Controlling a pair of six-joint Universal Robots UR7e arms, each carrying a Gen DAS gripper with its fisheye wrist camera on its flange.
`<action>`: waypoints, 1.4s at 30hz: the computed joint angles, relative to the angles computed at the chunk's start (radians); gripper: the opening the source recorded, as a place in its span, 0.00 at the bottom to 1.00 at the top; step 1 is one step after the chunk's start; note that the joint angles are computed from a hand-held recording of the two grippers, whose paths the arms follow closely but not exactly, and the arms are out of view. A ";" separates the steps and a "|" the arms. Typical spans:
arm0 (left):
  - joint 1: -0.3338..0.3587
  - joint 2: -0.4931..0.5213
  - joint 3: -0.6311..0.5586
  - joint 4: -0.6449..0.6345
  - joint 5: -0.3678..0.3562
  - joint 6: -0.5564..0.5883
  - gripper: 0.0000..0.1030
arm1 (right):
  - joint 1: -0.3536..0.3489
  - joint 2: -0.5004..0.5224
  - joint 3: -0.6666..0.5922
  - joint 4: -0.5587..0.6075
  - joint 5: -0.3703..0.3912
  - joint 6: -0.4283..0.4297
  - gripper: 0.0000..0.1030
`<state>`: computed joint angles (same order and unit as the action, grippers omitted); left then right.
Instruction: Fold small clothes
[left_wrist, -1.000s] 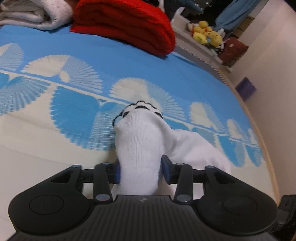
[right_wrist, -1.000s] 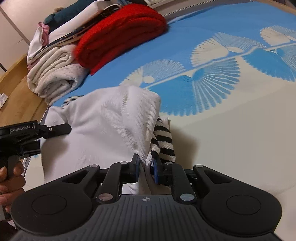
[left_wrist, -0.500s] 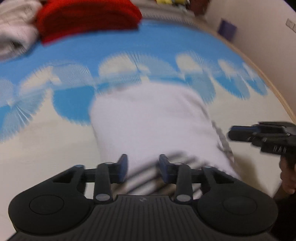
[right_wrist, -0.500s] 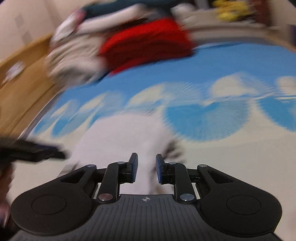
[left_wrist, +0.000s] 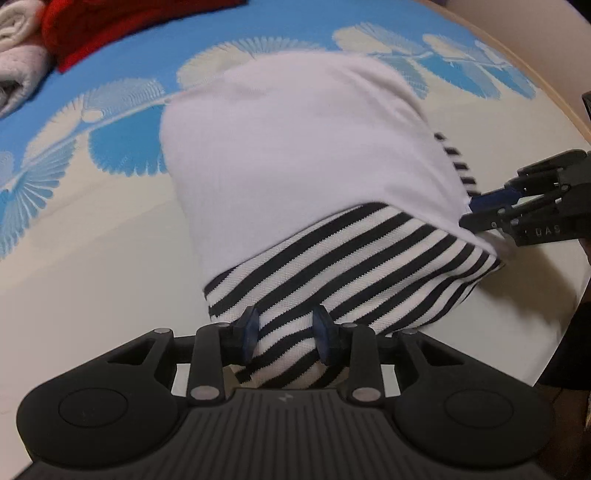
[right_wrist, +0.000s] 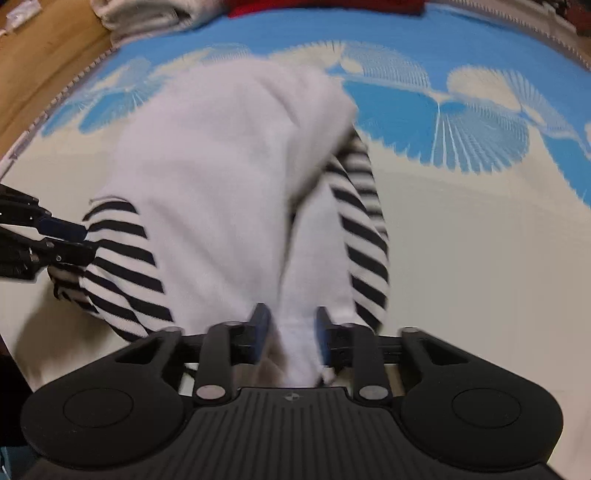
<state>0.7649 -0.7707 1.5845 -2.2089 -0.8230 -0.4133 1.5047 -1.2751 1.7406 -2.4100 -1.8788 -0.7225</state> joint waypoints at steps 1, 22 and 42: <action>-0.010 -0.010 0.000 0.016 0.011 -0.054 0.36 | 0.003 -0.011 0.007 -0.013 -0.003 0.002 0.32; -0.415 -0.130 0.315 0.062 0.396 -0.831 0.91 | 0.048 -0.501 0.459 -0.425 0.029 0.065 0.89; -0.389 -0.105 0.287 0.149 0.334 -0.920 0.99 | 0.083 -0.492 0.501 -0.449 -0.019 0.007 0.89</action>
